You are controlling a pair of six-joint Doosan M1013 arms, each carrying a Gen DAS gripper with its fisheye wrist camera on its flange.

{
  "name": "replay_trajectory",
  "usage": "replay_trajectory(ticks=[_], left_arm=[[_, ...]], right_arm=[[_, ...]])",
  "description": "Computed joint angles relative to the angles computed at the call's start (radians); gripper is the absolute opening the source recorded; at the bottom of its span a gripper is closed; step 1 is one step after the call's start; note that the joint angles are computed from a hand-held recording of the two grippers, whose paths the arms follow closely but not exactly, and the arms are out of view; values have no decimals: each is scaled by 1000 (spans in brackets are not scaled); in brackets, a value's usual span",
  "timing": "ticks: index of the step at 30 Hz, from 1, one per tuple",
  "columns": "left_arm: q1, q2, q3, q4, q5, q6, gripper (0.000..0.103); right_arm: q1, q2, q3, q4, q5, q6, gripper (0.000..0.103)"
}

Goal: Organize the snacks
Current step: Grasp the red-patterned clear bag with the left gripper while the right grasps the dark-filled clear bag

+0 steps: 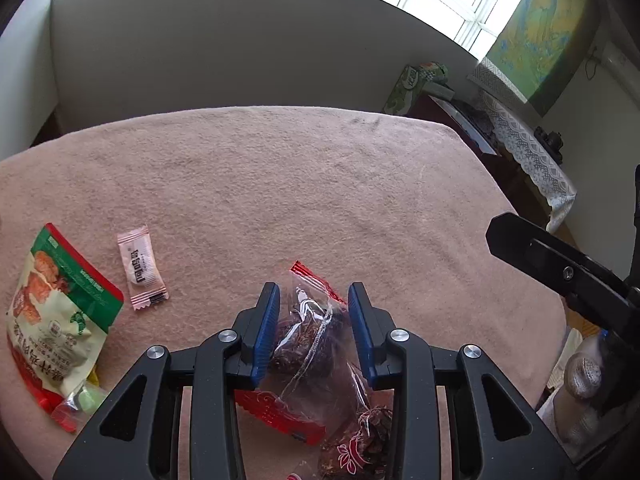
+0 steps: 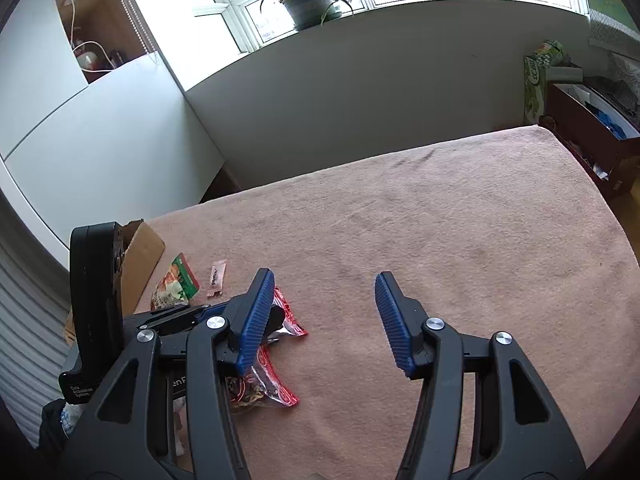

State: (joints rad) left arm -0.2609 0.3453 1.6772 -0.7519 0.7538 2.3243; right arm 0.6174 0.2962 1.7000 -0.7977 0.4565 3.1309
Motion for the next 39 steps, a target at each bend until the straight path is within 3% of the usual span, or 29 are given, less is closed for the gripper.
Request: replay_trajectory(ticks=[3,6,10,11,14,18,21,24,29,34,39], left_arm=[[-1,-4,2,-23,16,42,32],[-1,-30,14,-16,-24,49,32],[18,-80,64,-25,-52,146,56],[18,-93,85,-29,-73,174,56],[11,-106,116,-30,-71,220,56],[-24,-112,133,18,-97,240,58],[-39,-108,136,36,-136,224,63],[-32,-94,122,25,-114,201,63],[-6,-81,109,-34,-55,215,51],[0,-82,106,-10,-90,202,50],[17,-74,96,-15,-68,209,50]], right_arm=[[-18,-17,27,24,-22,0,56],[-26,-22,42,87,-54,-66,56],[-28,-13,40,237,-116,-232,56],[-27,-9,35,268,-122,-270,56],[-23,13,0,391,-112,-425,57],[-17,52,-54,511,-70,-587,71],[-14,81,-90,547,-20,-638,71],[-20,102,-112,597,2,-685,71],[-26,116,-127,636,15,-691,71],[-18,115,-130,584,27,-659,71],[-11,149,-176,639,75,-756,71]])
